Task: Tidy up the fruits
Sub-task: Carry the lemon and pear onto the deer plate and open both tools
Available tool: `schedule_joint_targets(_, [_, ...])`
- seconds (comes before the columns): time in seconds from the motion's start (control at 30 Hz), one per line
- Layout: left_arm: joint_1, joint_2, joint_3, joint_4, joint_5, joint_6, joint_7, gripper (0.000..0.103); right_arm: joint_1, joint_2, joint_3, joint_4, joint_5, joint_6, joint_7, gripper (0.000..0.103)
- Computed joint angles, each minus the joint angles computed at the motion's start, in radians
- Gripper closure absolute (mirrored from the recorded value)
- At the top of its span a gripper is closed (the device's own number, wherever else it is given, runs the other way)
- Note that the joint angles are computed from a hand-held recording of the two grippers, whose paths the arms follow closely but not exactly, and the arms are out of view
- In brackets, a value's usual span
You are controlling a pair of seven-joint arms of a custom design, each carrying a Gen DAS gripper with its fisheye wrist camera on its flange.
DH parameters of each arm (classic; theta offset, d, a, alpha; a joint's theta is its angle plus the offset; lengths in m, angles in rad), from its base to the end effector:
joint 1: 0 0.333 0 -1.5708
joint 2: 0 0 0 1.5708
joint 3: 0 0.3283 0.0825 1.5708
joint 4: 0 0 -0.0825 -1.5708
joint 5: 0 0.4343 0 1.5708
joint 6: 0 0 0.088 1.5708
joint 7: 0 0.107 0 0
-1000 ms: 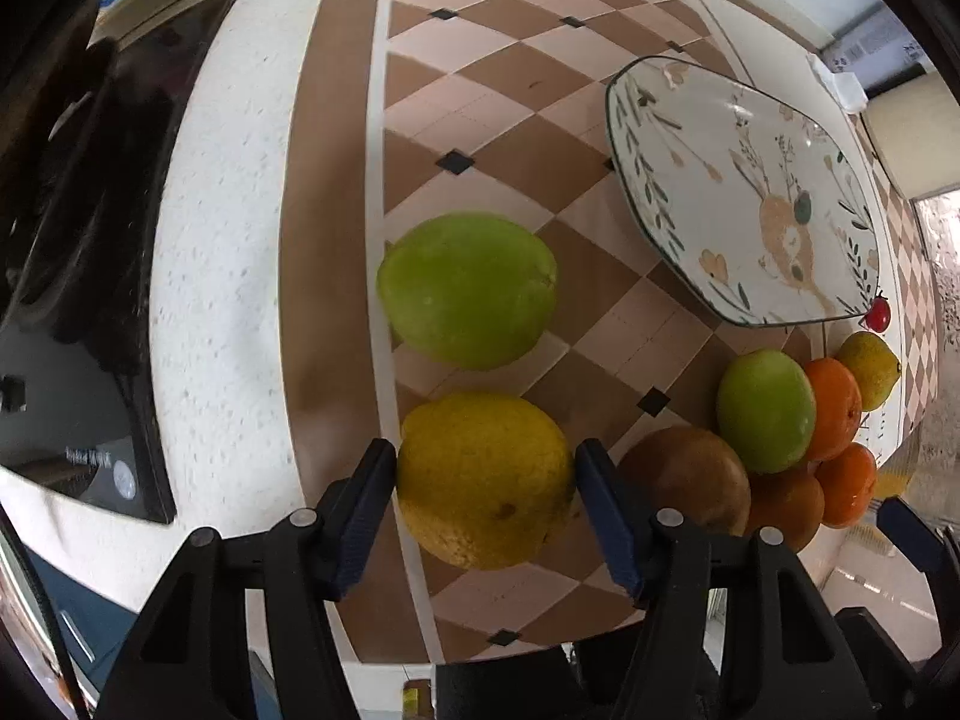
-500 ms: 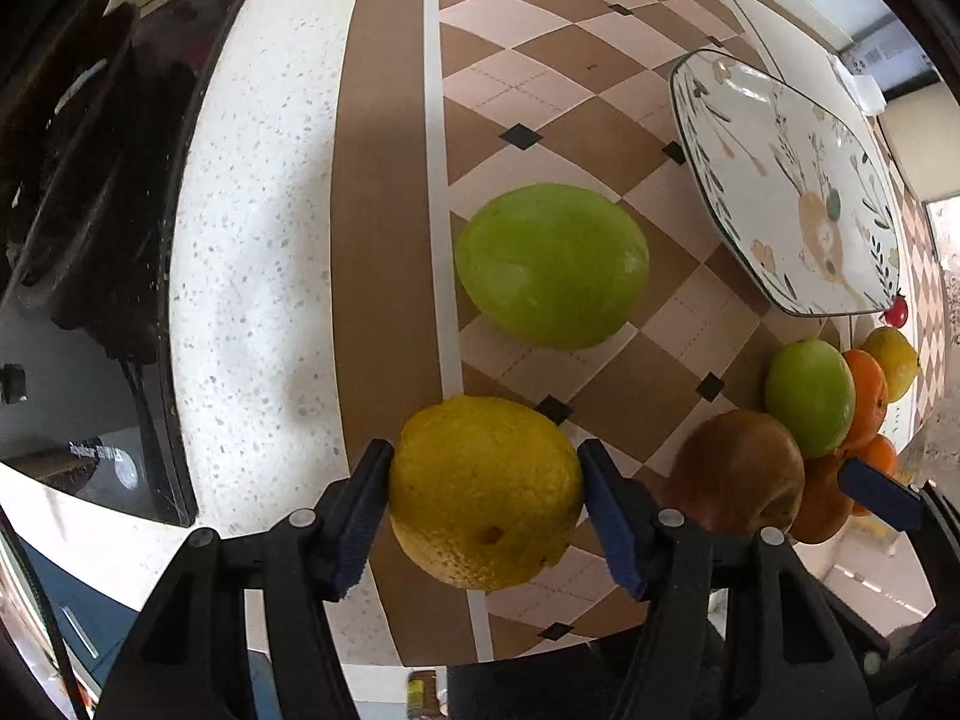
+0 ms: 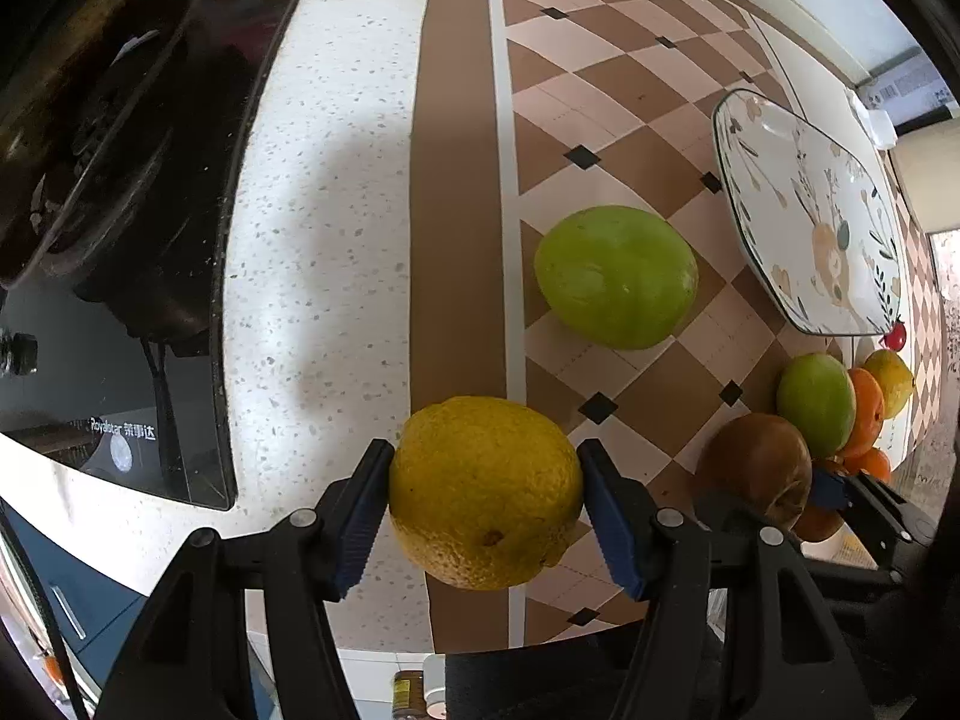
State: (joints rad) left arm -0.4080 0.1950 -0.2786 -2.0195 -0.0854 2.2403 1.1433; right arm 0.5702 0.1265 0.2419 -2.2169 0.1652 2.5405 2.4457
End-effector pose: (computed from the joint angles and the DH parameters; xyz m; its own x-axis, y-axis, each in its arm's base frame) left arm 0.4897 -0.3997 0.3446 -0.1969 -0.9727 0.1224 -0.9792 0.2013 0.0245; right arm 0.4140 0.4329 0.3185 -0.1872 -0.9529 -0.2385 -0.9809 0.1943 -0.0064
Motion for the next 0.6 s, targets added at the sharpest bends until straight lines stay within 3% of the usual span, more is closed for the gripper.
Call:
schedule_joint_targets(0.17, [0.0, -0.014, 0.0, -0.007, -0.01, 0.003, -0.017, 0.043, 0.004, -0.012, 0.0, -0.014, -0.034, 0.013, -0.006, 0.033])
schedule_joint_targets(0.37, [0.004, -0.064, -0.007, -0.002, -0.031, 0.014, -0.028, 0.043, -0.001, -0.068, 0.003, -0.033, 0.014, 0.064, -0.052, 0.033])
schedule_joint_targets(0.6, [-0.027, 0.003, -0.011, 0.171, 0.022, 0.018, -0.126, 0.043, -0.039, -0.216, -0.058, -0.102, -0.066, 0.091, -0.074, 0.033])
